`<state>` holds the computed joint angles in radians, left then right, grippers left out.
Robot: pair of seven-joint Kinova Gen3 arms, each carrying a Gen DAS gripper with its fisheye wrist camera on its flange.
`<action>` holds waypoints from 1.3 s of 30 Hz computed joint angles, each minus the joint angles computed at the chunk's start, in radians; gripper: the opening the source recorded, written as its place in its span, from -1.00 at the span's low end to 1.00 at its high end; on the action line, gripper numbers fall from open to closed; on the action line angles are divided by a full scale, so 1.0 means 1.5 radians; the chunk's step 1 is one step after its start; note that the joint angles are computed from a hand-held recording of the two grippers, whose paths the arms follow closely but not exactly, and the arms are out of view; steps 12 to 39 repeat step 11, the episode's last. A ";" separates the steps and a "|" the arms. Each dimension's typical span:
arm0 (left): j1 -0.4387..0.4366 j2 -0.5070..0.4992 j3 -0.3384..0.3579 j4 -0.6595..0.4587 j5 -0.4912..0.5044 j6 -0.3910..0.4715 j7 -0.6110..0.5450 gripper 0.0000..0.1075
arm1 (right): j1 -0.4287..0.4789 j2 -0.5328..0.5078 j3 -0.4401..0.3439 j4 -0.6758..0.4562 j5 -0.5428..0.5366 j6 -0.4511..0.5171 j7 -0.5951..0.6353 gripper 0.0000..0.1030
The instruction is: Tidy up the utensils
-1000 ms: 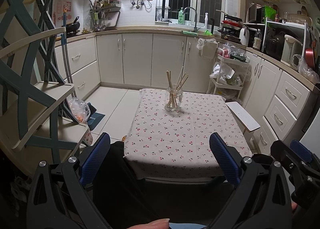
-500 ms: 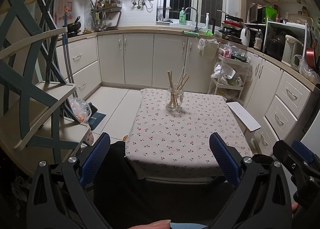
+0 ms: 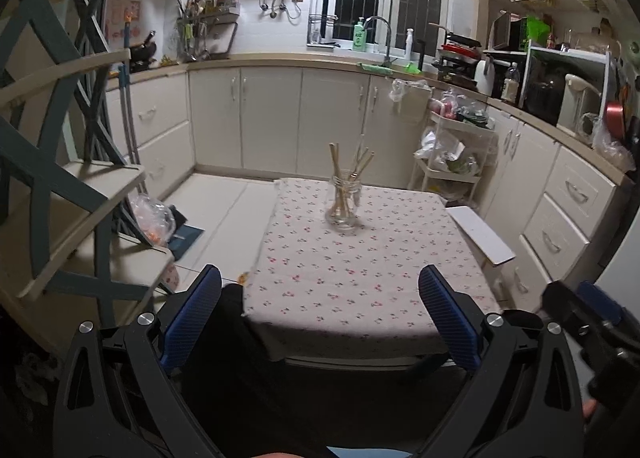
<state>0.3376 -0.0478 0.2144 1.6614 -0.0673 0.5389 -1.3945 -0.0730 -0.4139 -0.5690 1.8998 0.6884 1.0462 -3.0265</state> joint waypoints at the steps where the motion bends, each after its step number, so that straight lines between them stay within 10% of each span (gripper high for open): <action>1: 0.009 0.003 -0.005 -0.003 -0.015 0.004 0.017 0.77 | 0.006 0.001 -0.008 -0.001 0.005 0.004 -0.007 0.87; 39: 0.006 0.022 -0.003 -0.026 -0.004 0.039 0.004 0.77 | 0.008 -0.002 -0.013 0.007 0.022 0.009 -0.016 0.86</action>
